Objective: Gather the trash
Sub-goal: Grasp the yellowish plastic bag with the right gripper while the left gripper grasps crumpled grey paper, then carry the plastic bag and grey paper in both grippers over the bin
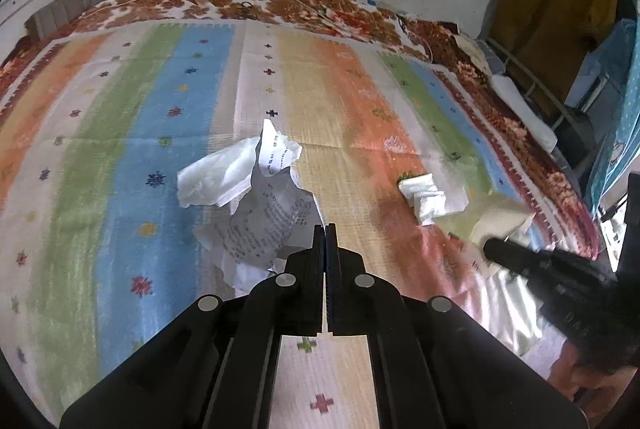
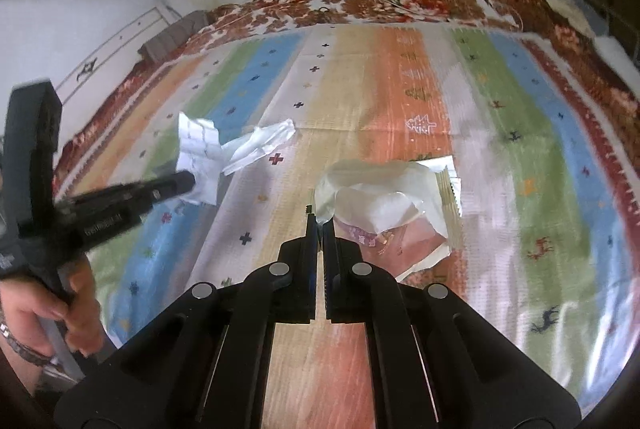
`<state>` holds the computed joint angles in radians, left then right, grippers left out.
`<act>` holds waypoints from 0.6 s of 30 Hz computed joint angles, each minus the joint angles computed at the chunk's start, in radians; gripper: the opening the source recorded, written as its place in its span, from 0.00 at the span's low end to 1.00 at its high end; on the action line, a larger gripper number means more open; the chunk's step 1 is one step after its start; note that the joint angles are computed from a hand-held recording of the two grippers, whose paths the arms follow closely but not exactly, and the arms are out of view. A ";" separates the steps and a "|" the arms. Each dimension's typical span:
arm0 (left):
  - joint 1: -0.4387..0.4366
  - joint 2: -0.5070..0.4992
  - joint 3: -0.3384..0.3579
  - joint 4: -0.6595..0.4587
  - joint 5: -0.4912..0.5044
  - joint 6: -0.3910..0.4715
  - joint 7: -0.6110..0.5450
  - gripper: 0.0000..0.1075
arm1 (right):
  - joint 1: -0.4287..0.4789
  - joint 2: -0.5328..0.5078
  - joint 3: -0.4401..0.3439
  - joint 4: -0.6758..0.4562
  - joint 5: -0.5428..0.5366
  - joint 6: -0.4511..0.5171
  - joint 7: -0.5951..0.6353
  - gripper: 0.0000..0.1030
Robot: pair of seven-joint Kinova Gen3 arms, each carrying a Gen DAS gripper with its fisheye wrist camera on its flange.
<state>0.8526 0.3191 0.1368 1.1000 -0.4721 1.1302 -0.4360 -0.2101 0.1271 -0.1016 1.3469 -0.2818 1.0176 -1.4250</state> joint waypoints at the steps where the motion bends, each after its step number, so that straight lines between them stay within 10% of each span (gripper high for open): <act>1: 0.004 -0.006 -0.001 -0.001 -0.003 0.003 0.005 0.00 | -0.007 -0.011 -0.002 0.003 0.016 0.004 -0.006 0.02; 18: 0.058 -0.101 0.083 0.010 -0.008 0.056 0.107 0.00 | -0.043 -0.183 0.003 0.077 0.050 0.086 -0.022 0.02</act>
